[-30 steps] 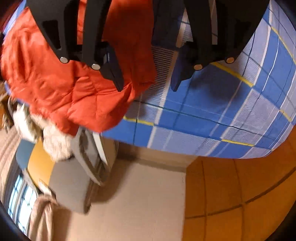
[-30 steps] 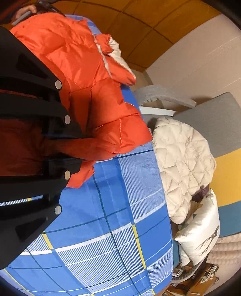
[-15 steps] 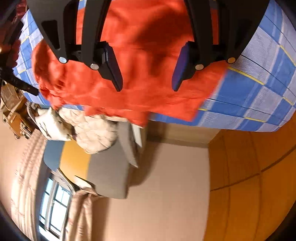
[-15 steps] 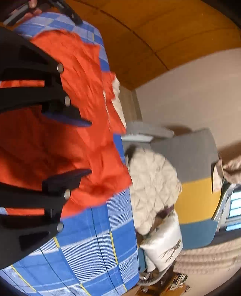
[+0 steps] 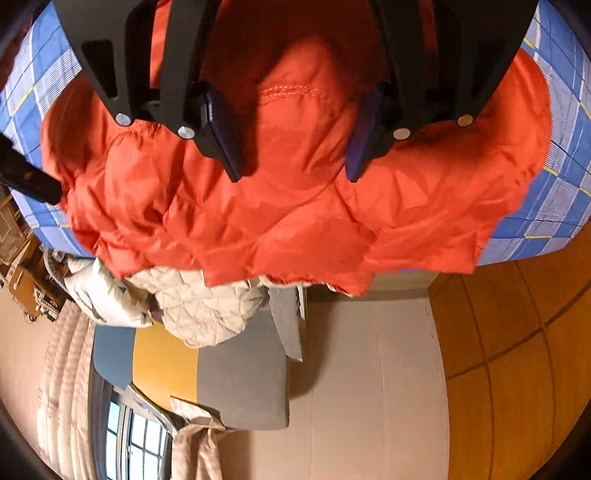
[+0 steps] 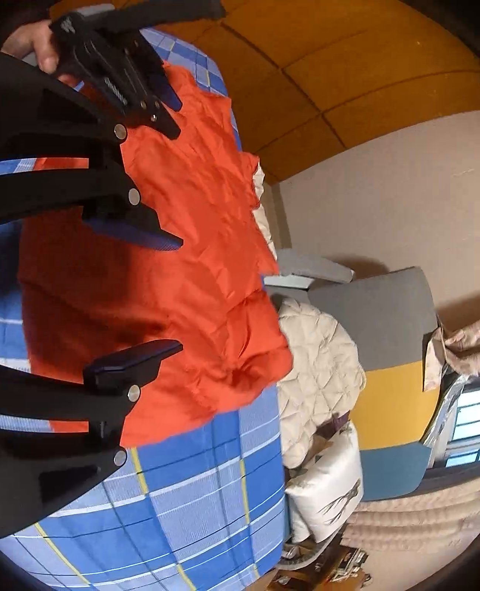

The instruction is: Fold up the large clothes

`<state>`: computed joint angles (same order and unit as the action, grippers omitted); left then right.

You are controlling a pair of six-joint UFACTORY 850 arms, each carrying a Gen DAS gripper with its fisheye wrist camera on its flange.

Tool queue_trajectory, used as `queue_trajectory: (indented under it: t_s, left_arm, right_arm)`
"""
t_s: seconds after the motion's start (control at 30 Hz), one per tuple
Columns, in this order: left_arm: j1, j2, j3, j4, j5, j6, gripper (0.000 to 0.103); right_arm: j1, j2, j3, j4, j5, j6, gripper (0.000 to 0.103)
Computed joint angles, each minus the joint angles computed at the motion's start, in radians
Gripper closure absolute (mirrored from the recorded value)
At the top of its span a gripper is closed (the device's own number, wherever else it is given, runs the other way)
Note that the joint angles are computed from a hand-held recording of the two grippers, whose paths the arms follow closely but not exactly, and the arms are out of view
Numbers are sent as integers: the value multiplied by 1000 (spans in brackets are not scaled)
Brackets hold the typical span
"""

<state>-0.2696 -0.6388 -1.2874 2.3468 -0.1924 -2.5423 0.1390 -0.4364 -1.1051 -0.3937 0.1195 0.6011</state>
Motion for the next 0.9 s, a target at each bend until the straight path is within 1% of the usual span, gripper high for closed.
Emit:
queue_trajectory:
  t_s: [0.07, 0.2, 0.27, 0.33, 0.37, 0.4, 0.43, 0.47, 0.5, 0.57, 0.6, 0.63, 0.7, 0.8, 0.9]
  left_arm:
    - [-5, -16, -6, -40, -12, 46, 46]
    - [-4, -41, -18, -19, -10, 32, 45]
    - [-4, -51, -22, -15, -11, 34, 45]
    - [-2, -61, -28, -10, -5, 32, 44]
    - [-1, -67, -32, -10, 0, 32, 44]
    - [1, -74, -41, -8, 9, 28, 44]
    - [3, -77, -43, 11, 13, 5, 44]
    - [4, -81, -46, 23, 17, -9, 44]
    - [3, -85, -50, 8, 17, 9, 44]
    - [4, -91, -55, 19, 19, -3, 44]
    - [5, -92, -55, 34, 23, -19, 44]
    - [5, -93, -55, 36, 23, -20, 44]
    - [8, -93, -53, 86, 28, -70, 44]
    - [15, -98, -61, 145, 43, -120, 44]
    - [24, -102, -69, 223, 63, -187, 44]
  right_arm:
    - [-13, 6, 18, -35, 10, 43, 53]
    - [-32, 28, 63, -55, 35, 75, 53]
    - [-46, 47, 94, -110, 60, 144, 53]
    - [-76, 78, 141, -257, 113, 326, 53]
    - [-92, 91, 162, -304, 143, 390, 53]
    - [-114, 110, 194, -336, 185, 455, 51]
    - [-137, 127, 227, -355, 226, 508, 40]
    - [-160, 136, 254, -376, 268, 560, 33]
    - [-180, 139, 270, -397, 300, 608, 25]
    - [-218, 132, 301, -427, 371, 685, 24]
    - [-240, 116, 309, -461, 414, 755, 24]
    - [-256, 98, 311, -487, 448, 814, 21]
    - [-278, 65, 317, -488, 529, 867, 18]
    - [-289, 14, 310, -489, 617, 936, 13]
    - [-275, -24, 287, -477, 637, 958, 12]
